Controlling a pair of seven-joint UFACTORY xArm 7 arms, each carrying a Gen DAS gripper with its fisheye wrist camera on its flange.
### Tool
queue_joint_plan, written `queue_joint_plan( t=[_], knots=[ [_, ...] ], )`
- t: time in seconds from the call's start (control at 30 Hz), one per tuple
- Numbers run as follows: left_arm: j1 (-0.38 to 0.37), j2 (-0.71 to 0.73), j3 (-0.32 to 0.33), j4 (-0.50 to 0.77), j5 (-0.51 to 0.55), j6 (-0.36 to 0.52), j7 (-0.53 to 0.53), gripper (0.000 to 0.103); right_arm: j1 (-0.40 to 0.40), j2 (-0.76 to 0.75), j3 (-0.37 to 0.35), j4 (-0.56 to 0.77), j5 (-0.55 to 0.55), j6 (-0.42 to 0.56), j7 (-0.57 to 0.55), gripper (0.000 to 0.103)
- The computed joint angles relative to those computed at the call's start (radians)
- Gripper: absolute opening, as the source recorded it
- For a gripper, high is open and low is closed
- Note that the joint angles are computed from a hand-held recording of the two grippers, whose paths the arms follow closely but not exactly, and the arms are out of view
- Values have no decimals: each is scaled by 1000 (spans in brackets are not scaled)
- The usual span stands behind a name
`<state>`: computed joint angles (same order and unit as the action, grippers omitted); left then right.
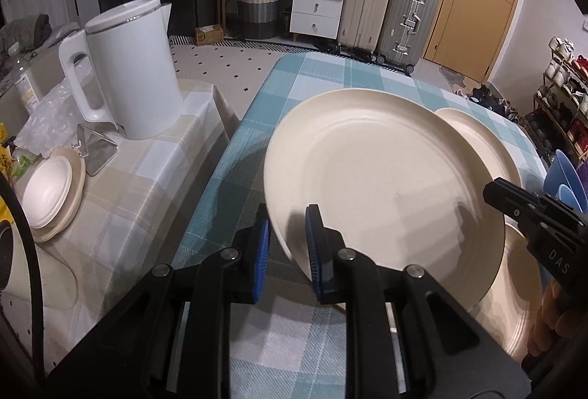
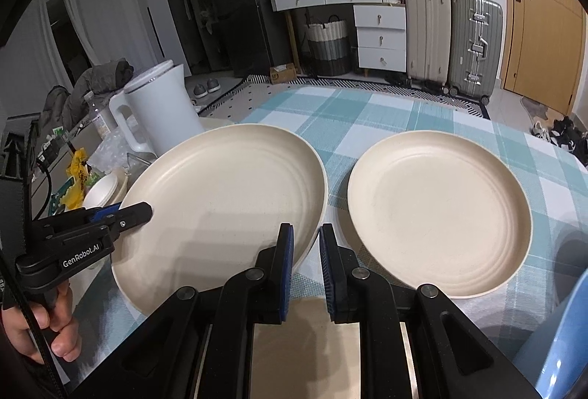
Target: Organize plates and bowls
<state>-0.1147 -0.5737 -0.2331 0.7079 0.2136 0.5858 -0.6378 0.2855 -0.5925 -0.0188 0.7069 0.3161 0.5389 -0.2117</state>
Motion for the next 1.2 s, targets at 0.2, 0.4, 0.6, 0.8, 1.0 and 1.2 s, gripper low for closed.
queue_joint_plan(
  t=[0.2,0.4,0.6,0.8,1.0,1.2],
  knots=[
    [-15,-40,-20,8,1,27,-10,16,-8,-64,-6,-18,-9,19,3,15],
    [-39,-72,-39,22,-7,60,-15,16,-24,-139,-10,-32,-28,59,17,15],
    [-63,-94,-72,41,-9,92,-31,16,-45,-218,-20,-50,-47,99,28,15],
    [-89,-100,-103,69,-6,123,-44,16,-72,-290,-33,-67,-65,153,41,15],
    [-119,-104,-130,93,-8,153,-63,16,-98,-360,-37,-78,-82,207,54,15],
    [-151,-120,-147,98,-13,175,-75,16,-121,-428,-43,-90,-97,257,66,15]
  ],
)
